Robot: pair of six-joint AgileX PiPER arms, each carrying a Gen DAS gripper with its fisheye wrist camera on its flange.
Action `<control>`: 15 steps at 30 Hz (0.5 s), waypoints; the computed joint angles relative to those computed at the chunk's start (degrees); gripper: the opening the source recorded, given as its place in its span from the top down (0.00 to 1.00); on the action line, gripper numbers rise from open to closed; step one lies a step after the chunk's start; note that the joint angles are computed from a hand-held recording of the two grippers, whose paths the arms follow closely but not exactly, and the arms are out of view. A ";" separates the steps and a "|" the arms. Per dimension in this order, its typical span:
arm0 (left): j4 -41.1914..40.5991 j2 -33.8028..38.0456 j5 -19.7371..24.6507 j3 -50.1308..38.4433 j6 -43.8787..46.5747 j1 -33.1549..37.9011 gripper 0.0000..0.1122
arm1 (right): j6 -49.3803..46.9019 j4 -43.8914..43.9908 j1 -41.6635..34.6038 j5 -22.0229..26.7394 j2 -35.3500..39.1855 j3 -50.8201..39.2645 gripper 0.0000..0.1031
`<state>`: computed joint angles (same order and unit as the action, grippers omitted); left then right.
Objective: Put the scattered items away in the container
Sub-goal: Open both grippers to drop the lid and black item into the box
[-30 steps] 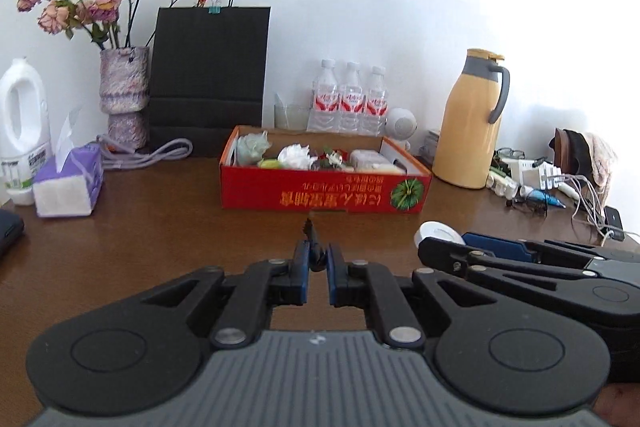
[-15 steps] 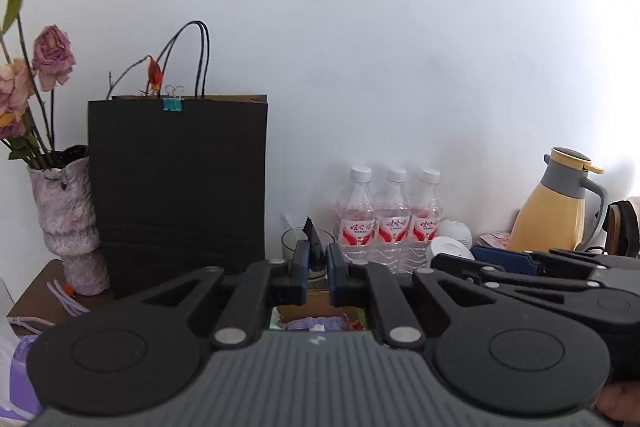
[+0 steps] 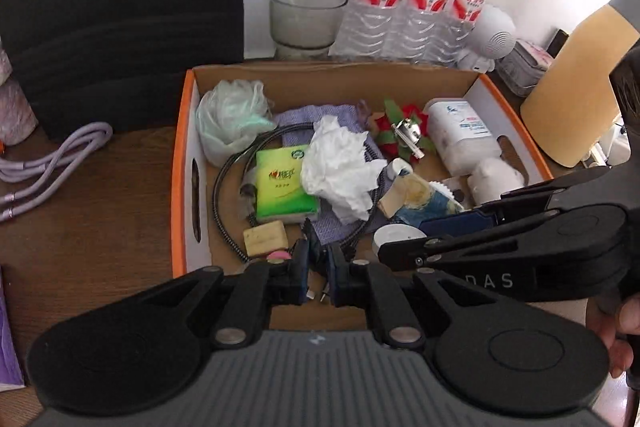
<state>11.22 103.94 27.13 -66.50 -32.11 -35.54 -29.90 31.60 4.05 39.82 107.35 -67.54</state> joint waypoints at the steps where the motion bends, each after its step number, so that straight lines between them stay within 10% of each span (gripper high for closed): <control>1: -1.60 0.73 0.54 -0.67 1.66 0.56 0.90 | 0.87 -0.88 0.65 0.68 0.98 -0.66 0.64; 8: -11.31 2.00 4.69 -3.05 10.80 3.13 0.86 | 4.60 -0.40 -1.28 5.58 0.71 -2.90 0.44; 15: -7.19 2.95 18.87 -17.55 5.78 2.60 0.36 | 13.66 -10.78 -4.89 11.11 -4.10 -11.41 0.27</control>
<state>4.03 106.88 46.00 -84.04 -26.33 -32.94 -16.24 20.82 -0.84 50.93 103.25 -78.95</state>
